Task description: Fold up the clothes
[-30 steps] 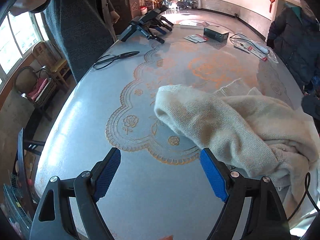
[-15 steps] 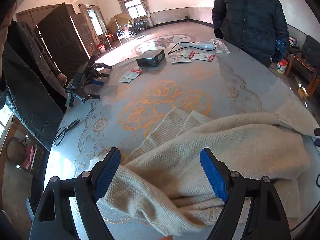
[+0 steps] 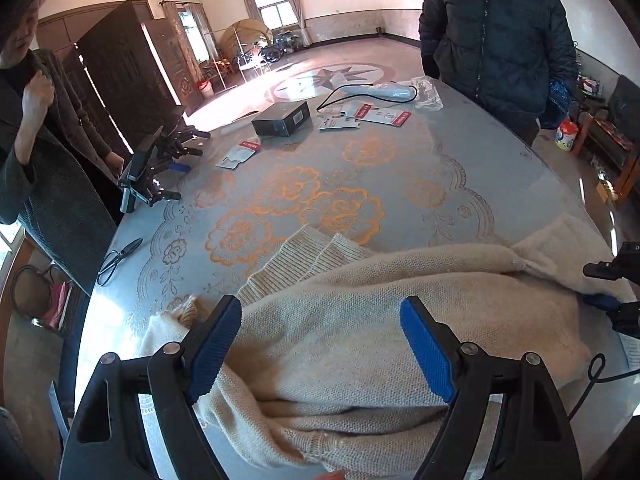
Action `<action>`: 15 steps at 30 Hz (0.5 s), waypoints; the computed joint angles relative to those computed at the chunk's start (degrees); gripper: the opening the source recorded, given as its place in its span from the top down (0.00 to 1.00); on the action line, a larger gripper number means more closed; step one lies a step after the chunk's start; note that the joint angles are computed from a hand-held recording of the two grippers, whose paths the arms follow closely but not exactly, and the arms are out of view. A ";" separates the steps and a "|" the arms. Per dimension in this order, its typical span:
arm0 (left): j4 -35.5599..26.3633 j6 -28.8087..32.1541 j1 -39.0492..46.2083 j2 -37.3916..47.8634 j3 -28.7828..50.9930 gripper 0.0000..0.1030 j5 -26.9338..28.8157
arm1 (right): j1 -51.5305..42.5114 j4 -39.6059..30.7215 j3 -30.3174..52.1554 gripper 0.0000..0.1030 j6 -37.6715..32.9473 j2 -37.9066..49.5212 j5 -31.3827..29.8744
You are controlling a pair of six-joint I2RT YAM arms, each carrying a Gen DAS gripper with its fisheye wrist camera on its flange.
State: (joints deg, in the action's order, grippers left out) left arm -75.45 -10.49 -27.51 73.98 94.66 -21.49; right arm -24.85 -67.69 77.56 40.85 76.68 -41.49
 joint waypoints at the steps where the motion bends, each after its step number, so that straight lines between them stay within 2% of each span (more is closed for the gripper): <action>1: -0.41 -0.80 -0.58 0.30 0.28 0.19 -0.48 | 0.18 0.40 0.35 0.63 0.52 0.50 0.16; 7: -2.62 -4.63 -2.52 1.37 1.24 0.19 -1.94 | 2.55 1.11 4.12 0.64 1.74 3.90 2.97; 10: -3.19 -5.54 -2.92 1.07 1.04 0.19 -2.08 | 2.57 2.75 4.28 0.82 0.48 4.54 3.88; 11: -3.29 -5.58 -2.91 0.94 0.89 0.19 -2.07 | 2.39 3.87 3.70 0.92 0.61 4.42 3.86; 15: -3.13 -4.34 -1.54 0.38 0.15 0.19 -1.34 | 1.18 8.15 1.81 0.97 2.16 3.73 3.06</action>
